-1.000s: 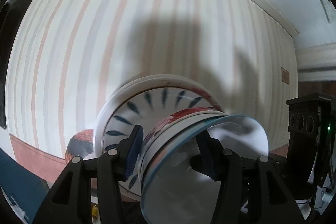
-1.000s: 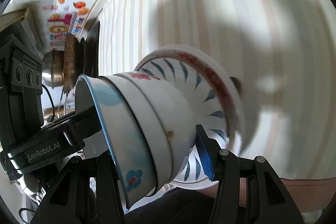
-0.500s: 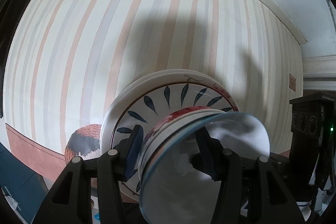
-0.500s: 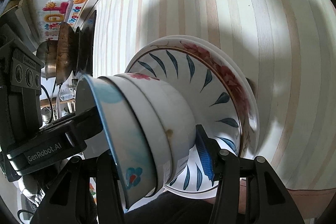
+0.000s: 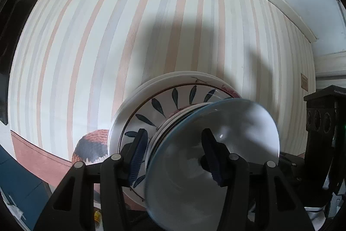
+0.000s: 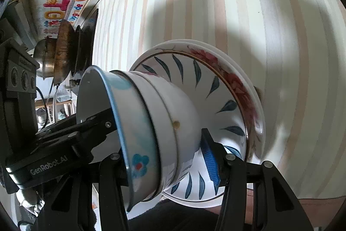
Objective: Organize plates and bowls
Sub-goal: 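Lift the bowl stack and carry it over the plate stack, then lower the bowl stack onto the plates and open both grippers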
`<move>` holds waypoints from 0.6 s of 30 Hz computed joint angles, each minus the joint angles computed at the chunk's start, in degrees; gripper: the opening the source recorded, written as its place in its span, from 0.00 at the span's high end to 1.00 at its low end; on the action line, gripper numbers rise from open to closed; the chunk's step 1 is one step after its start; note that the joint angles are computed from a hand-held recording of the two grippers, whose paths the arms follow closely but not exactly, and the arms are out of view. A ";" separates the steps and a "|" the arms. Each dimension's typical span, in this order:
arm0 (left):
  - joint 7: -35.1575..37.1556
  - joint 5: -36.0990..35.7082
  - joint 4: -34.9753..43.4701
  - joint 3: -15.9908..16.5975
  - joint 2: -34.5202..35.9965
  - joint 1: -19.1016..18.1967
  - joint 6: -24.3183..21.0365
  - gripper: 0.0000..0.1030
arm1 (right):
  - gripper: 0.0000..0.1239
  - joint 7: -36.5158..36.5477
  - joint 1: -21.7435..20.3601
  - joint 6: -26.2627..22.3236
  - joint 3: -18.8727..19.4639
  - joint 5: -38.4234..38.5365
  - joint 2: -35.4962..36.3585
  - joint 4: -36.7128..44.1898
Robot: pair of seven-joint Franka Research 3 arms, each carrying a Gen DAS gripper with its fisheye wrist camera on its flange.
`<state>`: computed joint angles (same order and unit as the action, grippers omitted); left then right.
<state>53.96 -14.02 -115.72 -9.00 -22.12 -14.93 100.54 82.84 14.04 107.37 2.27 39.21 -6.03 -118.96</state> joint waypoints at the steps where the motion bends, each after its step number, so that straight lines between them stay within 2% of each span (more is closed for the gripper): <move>1: -0.20 0.46 -0.07 -0.23 -0.25 0.02 0.01 0.52 | 0.57 -0.05 0.01 0.32 0.08 -0.63 -0.28 -0.06; 12: -1.93 9.90 1.35 -3.06 -5.14 -1.20 -1.83 0.52 | 0.55 4.94 0.57 6.57 1.88 -12.92 -10.11 -3.33; 13: -1.77 10.53 1.13 -3.15 -6.06 -1.46 -1.97 0.51 | 0.53 6.01 0.56 7.31 2.42 -14.83 -11.78 -3.96; 15: -1.29 11.66 0.54 -3.22 -7.87 -1.92 -1.91 0.50 | 0.37 7.84 0.66 8.74 3.21 -17.31 -14.81 -5.22; 17: -0.98 12.92 -0.24 -3.50 -10.06 -2.37 -2.00 0.43 | 0.30 10.61 0.72 10.18 4.35 -19.82 -18.20 -6.62; 18: -0.81 13.46 -0.57 -3.59 -11.12 -2.59 -2.00 0.33 | 0.30 12.10 0.68 10.77 5.01 -21.19 -19.90 -7.25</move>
<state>53.16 -0.56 -116.29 -12.59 -33.25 -17.52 98.54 94.94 14.73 118.14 7.27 18.02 -25.93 -126.20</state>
